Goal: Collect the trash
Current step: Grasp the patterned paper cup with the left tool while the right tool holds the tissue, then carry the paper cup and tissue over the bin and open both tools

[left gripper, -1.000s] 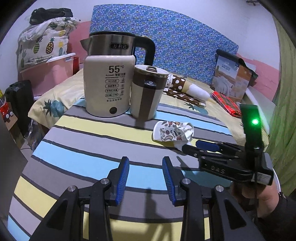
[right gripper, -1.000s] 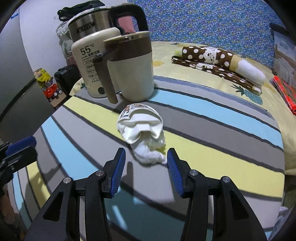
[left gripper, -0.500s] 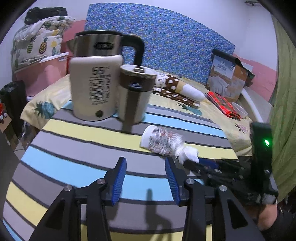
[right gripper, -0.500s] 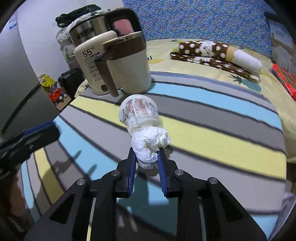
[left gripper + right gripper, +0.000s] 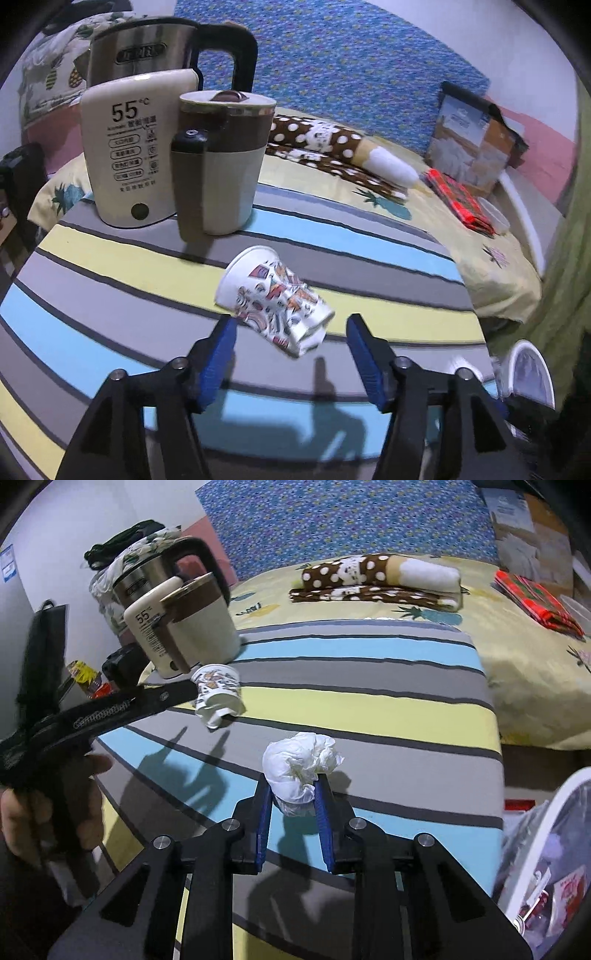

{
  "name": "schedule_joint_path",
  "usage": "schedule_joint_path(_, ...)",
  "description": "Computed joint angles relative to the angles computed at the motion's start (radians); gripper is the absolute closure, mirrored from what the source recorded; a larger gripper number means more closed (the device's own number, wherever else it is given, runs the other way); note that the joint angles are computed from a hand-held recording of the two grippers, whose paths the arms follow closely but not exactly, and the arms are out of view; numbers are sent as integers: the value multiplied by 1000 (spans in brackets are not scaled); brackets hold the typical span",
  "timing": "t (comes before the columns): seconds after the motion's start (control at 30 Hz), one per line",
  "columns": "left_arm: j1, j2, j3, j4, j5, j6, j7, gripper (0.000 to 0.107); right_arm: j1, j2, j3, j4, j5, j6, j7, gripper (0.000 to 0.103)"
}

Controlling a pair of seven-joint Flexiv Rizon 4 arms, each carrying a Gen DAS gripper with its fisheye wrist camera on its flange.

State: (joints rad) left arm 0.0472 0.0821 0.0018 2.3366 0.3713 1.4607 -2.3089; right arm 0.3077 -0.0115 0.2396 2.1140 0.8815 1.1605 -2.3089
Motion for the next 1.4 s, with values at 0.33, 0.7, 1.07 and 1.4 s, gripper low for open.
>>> schedule_joint_path(0.33,-47,-115,13,-208,288,-249,-335,36,-33,4,-23,-10,73,-52,-73,78)
schedule_joint_path(0.7,-30,-31,66,-40,159,-82,-160,64,-40,28,-31,8,95,-58,-100,78)
schedule_joint_path(1.07,-6,69,12,56,122,-46,-52,70,-18,89,-49,67,67,-28,-70,78)
schedule_joint_path(1.4,2,234,-93,175,2,-15,57,70,12,175,-80,131,50,-4,-39,78)
